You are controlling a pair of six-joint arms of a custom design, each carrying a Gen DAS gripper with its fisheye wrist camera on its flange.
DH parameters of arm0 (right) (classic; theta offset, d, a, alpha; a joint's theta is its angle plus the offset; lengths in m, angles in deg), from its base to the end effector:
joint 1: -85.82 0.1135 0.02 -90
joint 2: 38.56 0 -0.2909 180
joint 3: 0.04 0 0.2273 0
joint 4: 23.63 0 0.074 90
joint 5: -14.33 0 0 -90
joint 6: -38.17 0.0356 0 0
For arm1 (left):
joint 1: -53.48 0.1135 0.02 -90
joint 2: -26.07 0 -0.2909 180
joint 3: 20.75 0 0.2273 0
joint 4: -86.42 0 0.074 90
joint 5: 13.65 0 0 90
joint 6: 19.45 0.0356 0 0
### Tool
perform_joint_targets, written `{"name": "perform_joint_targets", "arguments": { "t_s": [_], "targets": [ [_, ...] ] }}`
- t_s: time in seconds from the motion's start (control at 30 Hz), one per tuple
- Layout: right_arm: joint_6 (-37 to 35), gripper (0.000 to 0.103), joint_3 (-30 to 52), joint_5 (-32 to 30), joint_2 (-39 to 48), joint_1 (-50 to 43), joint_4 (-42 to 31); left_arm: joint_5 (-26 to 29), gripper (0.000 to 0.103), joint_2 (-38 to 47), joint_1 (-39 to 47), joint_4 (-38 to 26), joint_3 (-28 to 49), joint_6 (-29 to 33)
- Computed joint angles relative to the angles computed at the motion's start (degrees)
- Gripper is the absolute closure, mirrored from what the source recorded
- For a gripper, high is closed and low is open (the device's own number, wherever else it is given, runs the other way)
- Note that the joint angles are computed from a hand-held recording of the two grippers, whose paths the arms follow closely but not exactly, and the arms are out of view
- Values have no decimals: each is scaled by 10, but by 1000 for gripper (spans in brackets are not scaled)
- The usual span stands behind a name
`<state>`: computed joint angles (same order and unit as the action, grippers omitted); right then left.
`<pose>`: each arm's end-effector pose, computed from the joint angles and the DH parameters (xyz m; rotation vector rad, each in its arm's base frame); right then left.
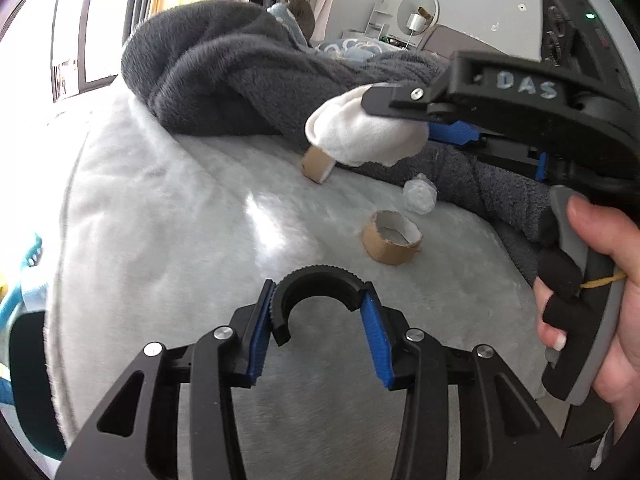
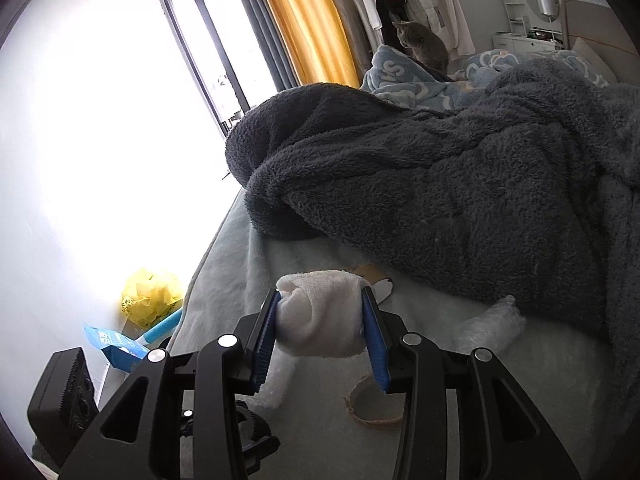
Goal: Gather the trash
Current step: 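Carry the tissue and black C-piece over the teal bin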
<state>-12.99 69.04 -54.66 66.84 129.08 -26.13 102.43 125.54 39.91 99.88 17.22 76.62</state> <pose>0.2738 0.2401 0.1921 0.1111 2.2203 0.3868 0.2366 -0.0732 0.1219 0.6127 2.3034 -0.6082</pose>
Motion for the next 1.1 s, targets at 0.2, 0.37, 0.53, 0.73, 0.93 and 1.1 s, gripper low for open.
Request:
{"name": "perform_joint_targets", "arguments": {
  "t_s": [0.2, 0.37, 0.53, 0.73, 0.93, 1.1],
  "targets": [
    [-4, 62, 44, 0, 27, 7, -12, 33, 58, -30, 57, -23, -2, 46],
    [-9, 62, 88, -5, 54, 11, -30, 53, 58, -21, 112, -50, 16, 77],
    [-18, 62, 138, -7, 85, 20, -48, 65, 57, -9, 163, -77, 40, 108],
    [-34, 62, 208, -12, 126, 36, -79, 73, 57, 14, 227, -127, 84, 141],
    [-45, 62, 280, -21, 166, 50, -107, 61, 57, 53, 280, -171, 131, 168],
    [-52, 62, 347, -29, 204, 58, -135, 53, 57, 79, 316, -201, 163, 194]
  ]
}}
